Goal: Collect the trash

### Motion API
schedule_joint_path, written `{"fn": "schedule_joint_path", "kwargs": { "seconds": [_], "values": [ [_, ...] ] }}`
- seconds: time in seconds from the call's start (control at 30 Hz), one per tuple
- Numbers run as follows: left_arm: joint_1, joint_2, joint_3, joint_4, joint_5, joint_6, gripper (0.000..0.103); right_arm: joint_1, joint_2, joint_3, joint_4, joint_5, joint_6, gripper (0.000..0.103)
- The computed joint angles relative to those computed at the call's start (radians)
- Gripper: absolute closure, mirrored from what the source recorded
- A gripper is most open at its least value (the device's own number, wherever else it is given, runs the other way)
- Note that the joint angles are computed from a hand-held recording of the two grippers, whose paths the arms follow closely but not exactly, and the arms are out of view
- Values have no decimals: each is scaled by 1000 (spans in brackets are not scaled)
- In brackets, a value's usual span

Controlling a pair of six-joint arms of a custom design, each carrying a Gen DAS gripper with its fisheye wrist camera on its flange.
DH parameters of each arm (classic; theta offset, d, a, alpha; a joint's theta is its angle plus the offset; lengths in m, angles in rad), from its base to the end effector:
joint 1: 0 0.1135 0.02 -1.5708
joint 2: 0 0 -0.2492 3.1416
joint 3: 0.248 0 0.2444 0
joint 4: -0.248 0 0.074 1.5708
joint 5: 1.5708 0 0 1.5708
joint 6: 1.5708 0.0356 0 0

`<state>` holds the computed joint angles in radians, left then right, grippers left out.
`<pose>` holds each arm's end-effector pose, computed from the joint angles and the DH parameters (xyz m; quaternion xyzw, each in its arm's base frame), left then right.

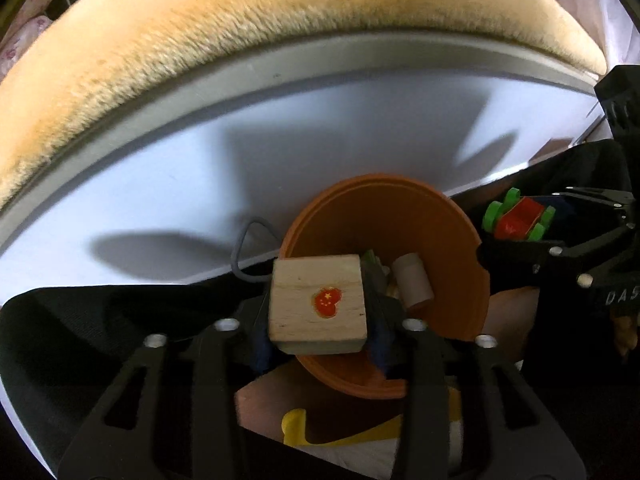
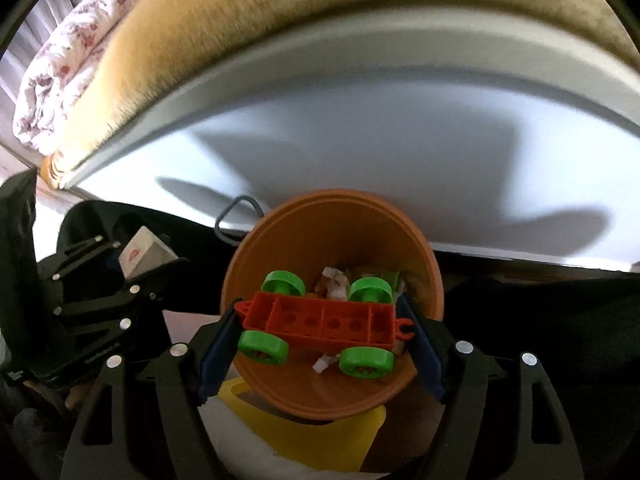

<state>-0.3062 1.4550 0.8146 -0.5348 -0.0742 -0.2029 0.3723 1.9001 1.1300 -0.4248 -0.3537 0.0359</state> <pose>0.2480 -0.0756 0.1665 0.0433 0.9789 -0.0143 0.1992 0.3233 0.1395 0.1275 -0.1943 0.9479 0.2065 0.1451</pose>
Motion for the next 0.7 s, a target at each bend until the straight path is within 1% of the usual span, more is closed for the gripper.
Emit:
{"fn": "schedule_joint_path", "kwargs": {
  "seconds": [0.03,0.07,0.17,0.27,0.4,0.47,0.53,0.63,0.67,0.7],
  "values": [
    [0,6,-3,10,-11,-1,37,1,24,12,0,10,-1,21],
    [4,3,-13,21,-15,2,35,1,45,25,-6,20,3,21],
    [18,11,-16,23,-6,5,35,-10,67,27,-7,10,18,21],
    [20,14,-16,21,-2,2,35,-19,46,-1,14,-1,28,21],
    [5,9,-9,15,-24,0,35,-26,10,-38,28,7,35,21],
    [-13,11,9,6,-44,-8,35,-30,-31,-63,29,12,36,21],
    [-25,-34,14,-16,-67,-10,35,-43,-99,-84,14,19,20,19],
    [-12,-101,71,-67,-78,7,35,-59,-224,-85,-11,43,-3,12],
    [-2,-126,110,-85,-78,12,33,-66,-256,-72,-20,49,-13,7],
    [5,-144,139,-90,-81,15,24,-74,-283,-52,-28,56,-23,5]
  ]
}}
